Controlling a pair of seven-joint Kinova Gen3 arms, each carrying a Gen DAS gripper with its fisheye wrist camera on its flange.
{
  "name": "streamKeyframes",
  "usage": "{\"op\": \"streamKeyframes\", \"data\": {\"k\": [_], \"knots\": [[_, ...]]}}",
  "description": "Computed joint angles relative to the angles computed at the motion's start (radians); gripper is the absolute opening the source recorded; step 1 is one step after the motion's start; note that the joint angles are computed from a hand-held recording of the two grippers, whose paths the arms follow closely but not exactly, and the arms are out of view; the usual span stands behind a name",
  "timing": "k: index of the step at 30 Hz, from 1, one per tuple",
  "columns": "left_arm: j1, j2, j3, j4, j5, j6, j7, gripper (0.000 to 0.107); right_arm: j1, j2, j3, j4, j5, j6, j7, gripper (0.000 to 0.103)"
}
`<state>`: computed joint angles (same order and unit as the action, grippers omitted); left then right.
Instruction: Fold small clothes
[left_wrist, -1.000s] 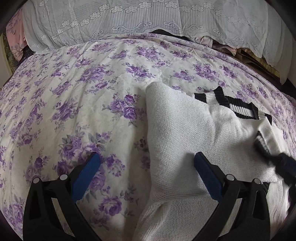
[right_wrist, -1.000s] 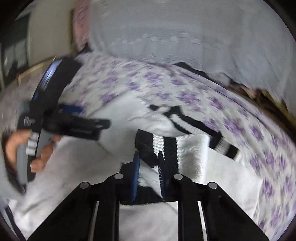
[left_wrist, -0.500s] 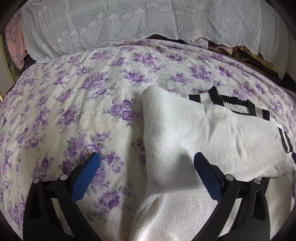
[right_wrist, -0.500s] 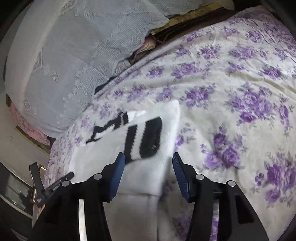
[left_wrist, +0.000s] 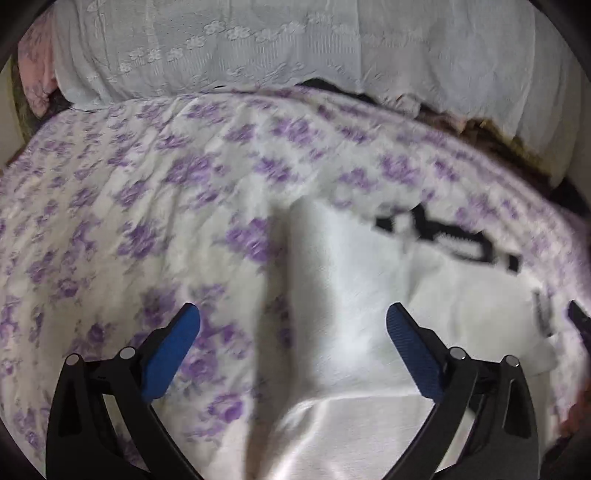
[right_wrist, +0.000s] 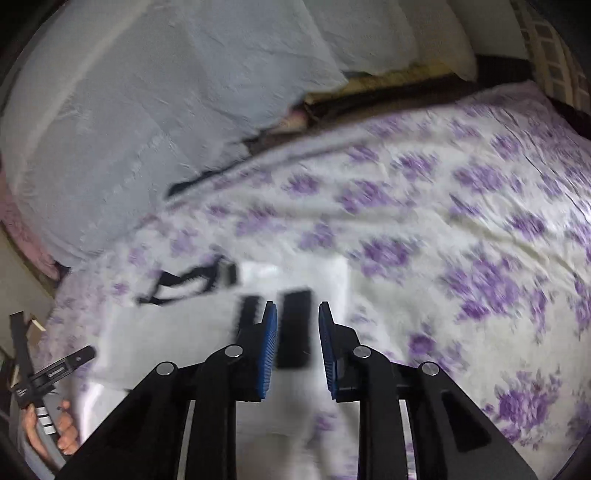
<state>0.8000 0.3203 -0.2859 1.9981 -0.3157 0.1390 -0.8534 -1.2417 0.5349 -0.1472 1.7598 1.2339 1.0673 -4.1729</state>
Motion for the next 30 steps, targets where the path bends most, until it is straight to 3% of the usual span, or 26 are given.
{"op": "streamKeyframes", "data": {"k": [5, 7, 10, 12, 13, 16, 18, 20, 23, 26, 28, 30], "knots": [[-0.165, 0.038, 0.221, -0.119, 0.108, 0.059, -0.202, 0.098, 0.226, 0.042, -0.129, -0.083, 0.123, -0.203, 0.136, 0.025], [-0.17, 0.081, 0.252, -0.168, 0.085, 0.074, -0.243, 0.098, 0.269, 0.086, -0.132, -0.121, 0.136, -0.275, 0.163, 0.025], [-0.166, 0.181, 0.24, -0.251, 0.05, 0.148, -0.239, 0.099, 0.237, 0.125, -0.026, -0.107, 0.177, -0.397, 0.083, 0.022], [-0.244, 0.212, 0.299, -0.252, 0.102, 0.128, -0.261, 0.099, 0.201, 0.096, 0.058, -0.064, 0.186, -0.478, 0.002, 0.011], [-0.28, 0.2, 0.325, -0.236, 0.138, 0.107, -0.28, 0.099, 0.172, 0.082, 0.105, -0.04, 0.191, -0.503, -0.039, 0.01], [-0.287, 0.17, 0.313, -0.214, 0.158, 0.087, -0.272, 0.098, 0.079, 0.076, 0.207, -0.026, 0.159, -0.487, -0.113, 0.013], [-0.301, 0.147, 0.333, -0.18, 0.186, 0.02, -0.285, 0.098, 0.079, 0.075, 0.19, -0.049, 0.173, -0.454, -0.081, 0.028], [-0.311, 0.144, 0.368, -0.186, 0.208, -0.001, -0.319, 0.098, 0.131, 0.087, 0.108, -0.09, 0.197, -0.416, -0.001, 0.042], [-0.214, 0.201, 0.286, -0.269, 0.132, 0.085, -0.305, 0.098, 0.218, 0.138, 0.011, -0.15, 0.195, -0.424, 0.121, 0.044], [-0.143, 0.259, 0.216, -0.333, 0.105, 0.158, -0.256, 0.099, 0.236, 0.134, 0.007, -0.144, 0.16, -0.45, 0.152, 0.039], [-0.15, 0.226, 0.22, -0.302, 0.117, 0.147, -0.267, 0.099, 0.179, 0.12, 0.043, -0.142, 0.109, -0.387, 0.158, 0.038], [-0.149, 0.177, 0.211, -0.223, 0.134, 0.078, -0.277, 0.098, 0.099, 0.108, 0.087, -0.147, 0.061, -0.32, 0.206, 0.041]]}}
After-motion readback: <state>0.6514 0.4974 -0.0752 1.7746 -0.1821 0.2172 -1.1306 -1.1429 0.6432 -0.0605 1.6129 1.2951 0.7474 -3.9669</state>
